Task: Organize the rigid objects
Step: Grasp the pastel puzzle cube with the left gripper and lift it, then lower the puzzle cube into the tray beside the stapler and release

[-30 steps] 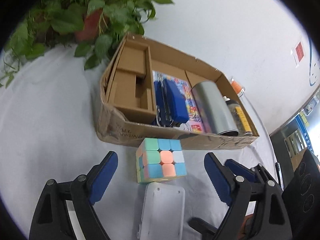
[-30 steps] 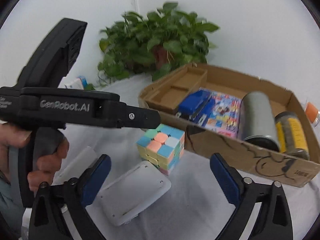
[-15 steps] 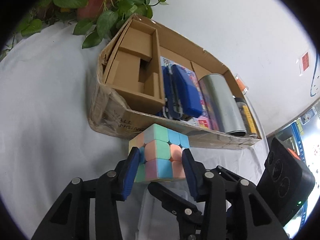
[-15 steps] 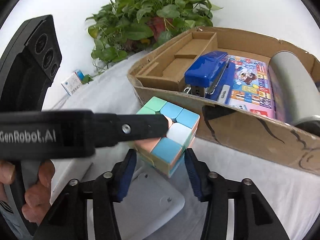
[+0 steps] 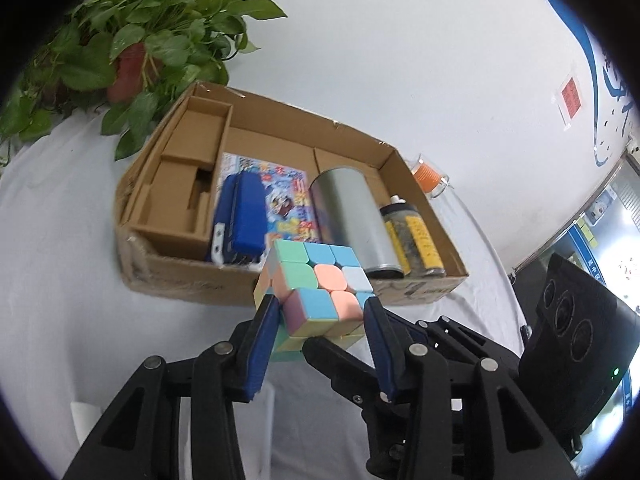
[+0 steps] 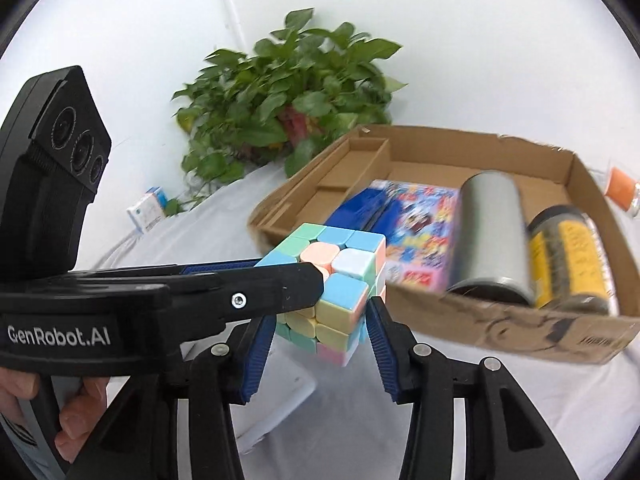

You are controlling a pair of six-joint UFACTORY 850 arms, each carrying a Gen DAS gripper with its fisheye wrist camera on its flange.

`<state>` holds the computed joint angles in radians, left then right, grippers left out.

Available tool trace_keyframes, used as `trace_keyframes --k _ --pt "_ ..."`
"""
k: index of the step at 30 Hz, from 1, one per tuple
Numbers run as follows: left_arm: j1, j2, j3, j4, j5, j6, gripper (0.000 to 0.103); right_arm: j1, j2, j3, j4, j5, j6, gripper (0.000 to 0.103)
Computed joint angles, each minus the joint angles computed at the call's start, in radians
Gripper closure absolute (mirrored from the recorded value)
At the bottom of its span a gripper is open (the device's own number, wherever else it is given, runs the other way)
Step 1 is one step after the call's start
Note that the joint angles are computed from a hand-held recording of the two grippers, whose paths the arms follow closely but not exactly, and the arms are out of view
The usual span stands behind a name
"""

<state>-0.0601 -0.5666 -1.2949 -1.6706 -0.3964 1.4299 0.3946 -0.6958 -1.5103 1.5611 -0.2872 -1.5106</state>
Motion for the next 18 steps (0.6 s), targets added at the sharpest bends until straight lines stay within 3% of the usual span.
trace_keyframes --k 2,7,16,18 --pt "-0.002 -0.021 -0.040 0.017 -0.031 -0.017 0.061 -0.006 0.007 -0.009 0.012 0.037 -0.020 0.058" --pt "-0.014 -0.092 -0.161 0.113 -0.047 -0.101 0.061 -0.033 -0.029 -0.087 -0.136 0.044 0.148 0.058" --pt "0.007 -0.257 -0.364 0.343 -0.096 -0.364 0.064 -0.036 -0.243 -0.396 -0.797 -0.004 0.755 0.058" --pt "0.006 -0.263 -0.358 0.364 -0.095 -0.378 0.065 -0.036 -0.264 -0.416 -0.805 -0.018 0.785 0.055"
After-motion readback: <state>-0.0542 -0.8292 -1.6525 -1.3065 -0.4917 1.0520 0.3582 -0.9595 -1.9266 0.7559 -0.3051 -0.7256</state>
